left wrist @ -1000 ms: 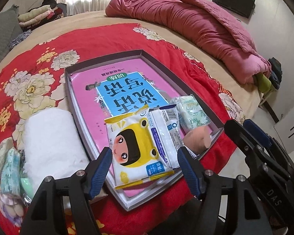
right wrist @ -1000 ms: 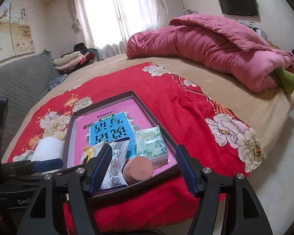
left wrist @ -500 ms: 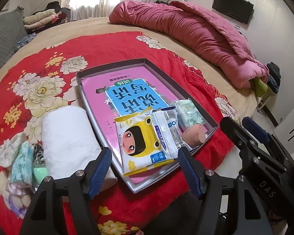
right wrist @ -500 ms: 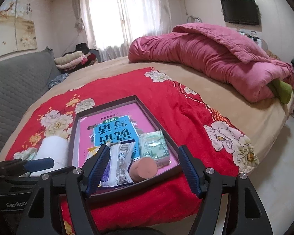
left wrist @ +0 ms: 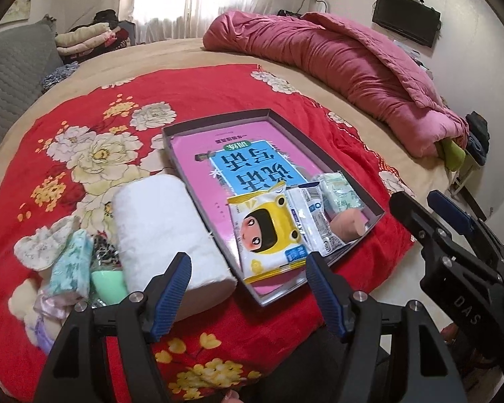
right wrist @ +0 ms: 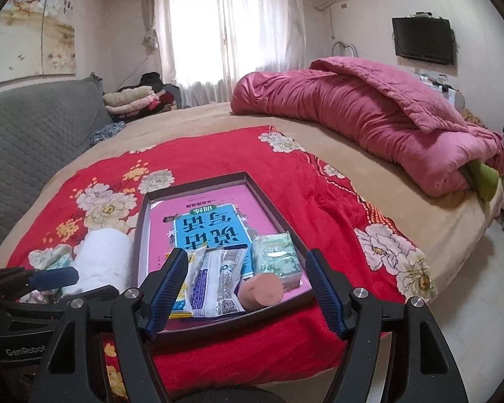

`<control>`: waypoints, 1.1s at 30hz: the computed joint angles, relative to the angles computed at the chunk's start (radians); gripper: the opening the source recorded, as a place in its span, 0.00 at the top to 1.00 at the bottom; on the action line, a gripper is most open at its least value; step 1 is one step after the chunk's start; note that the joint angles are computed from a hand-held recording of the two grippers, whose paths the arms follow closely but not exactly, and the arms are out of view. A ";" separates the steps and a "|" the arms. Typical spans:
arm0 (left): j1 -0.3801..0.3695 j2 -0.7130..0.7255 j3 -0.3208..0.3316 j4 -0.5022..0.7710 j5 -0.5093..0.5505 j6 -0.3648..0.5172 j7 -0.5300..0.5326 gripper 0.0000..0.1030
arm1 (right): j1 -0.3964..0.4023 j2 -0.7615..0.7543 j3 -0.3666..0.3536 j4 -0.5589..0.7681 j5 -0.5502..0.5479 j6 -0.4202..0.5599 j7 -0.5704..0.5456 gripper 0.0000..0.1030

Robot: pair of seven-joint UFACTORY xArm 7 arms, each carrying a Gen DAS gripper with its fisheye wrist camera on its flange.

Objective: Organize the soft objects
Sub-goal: 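Move both tools back toward the remaining pile of soft items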

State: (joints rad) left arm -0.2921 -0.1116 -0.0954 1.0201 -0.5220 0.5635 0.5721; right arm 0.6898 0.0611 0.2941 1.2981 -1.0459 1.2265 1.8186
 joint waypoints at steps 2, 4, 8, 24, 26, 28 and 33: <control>0.005 -0.007 0.004 -0.006 0.004 0.006 -0.003 0.32 | 0.004 0.007 0.002 0.012 0.003 0.010 -0.004 0.28; 0.008 -0.015 0.007 -0.011 0.007 0.012 -0.005 0.32 | 0.007 0.011 0.001 0.020 0.004 0.014 -0.006 0.28; 0.014 -0.036 0.022 -0.026 -0.009 0.016 0.009 0.32 | 0.019 0.024 0.001 0.042 0.001 0.032 -0.026 0.28; 0.060 -0.116 0.097 -0.066 -0.070 0.040 0.062 0.32 | 0.132 0.156 -0.046 0.247 -0.048 0.050 -0.161 0.28; 0.068 -0.122 0.106 -0.070 -0.076 0.046 0.066 0.32 | 0.147 0.174 -0.054 0.275 -0.052 0.044 -0.180 0.28; 0.076 -0.127 0.117 -0.071 -0.087 0.058 0.073 0.32 | 0.165 0.192 -0.064 0.301 -0.057 0.046 -0.196 0.28; 0.098 -0.141 0.139 -0.074 -0.112 0.062 0.085 0.32 | 0.208 0.245 -0.090 0.378 -0.058 0.036 -0.255 0.28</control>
State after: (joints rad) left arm -0.1938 -0.2523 0.0431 0.9459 -0.6338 0.6256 0.6572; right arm 0.8982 0.3061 0.2046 1.6766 -1.1042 1.2628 1.5633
